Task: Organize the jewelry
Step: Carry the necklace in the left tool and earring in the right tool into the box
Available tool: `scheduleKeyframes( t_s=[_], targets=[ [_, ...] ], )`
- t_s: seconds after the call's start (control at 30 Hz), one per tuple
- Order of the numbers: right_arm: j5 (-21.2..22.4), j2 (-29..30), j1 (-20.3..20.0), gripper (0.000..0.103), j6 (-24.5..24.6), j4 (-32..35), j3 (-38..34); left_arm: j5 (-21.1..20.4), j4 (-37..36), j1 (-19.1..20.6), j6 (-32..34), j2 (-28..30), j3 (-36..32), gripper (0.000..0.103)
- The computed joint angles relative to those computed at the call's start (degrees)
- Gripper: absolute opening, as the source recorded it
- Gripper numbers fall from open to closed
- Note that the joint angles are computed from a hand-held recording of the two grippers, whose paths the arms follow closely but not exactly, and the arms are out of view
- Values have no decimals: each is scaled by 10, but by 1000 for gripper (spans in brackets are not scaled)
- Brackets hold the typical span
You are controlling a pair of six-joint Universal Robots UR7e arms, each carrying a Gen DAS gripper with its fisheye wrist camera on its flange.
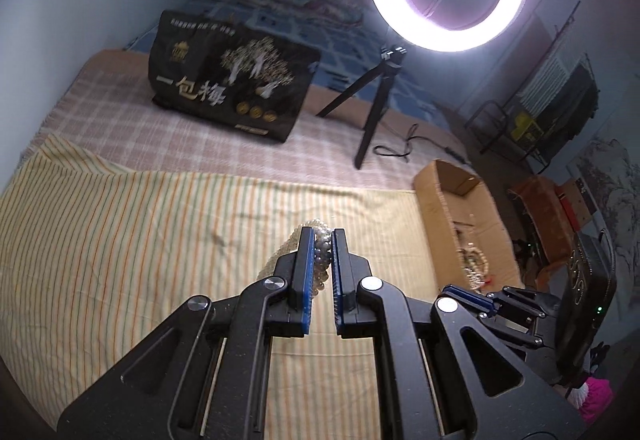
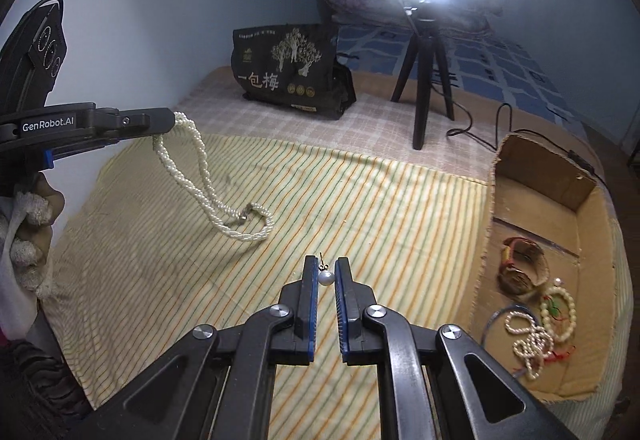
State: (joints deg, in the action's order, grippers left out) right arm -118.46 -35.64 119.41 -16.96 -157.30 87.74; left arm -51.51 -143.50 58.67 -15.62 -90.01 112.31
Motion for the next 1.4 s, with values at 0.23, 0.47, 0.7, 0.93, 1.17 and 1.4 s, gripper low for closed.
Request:
scheduleKeyframes(
  t_s=[0.23, 0.47, 0.7, 0.93, 1.17, 1.4],
  targets=[
    [1, -43, 4, 6, 11, -13, 34, 0, 5, -34, -9, -15, 6, 6],
    [0, -80, 0, 6, 19, -14, 56, 4, 10, -59, -15, -16, 7, 6],
    [-10, -121, -14, 6, 26, -23, 80, -6, 7, -80, -2, 0, -5, 6],
    [-30, -149, -32, 6, 26, -29, 87, -27, -6, -92, 13, 37, -33, 6],
    [-41, -160, -48, 6, 19, -33, 74, -49, -21, -107, 35, 79, -71, 6],
    [-40, -156, -60, 6, 10, -37, 49, -74, -33, -124, 62, 125, -113, 6]
  ],
)
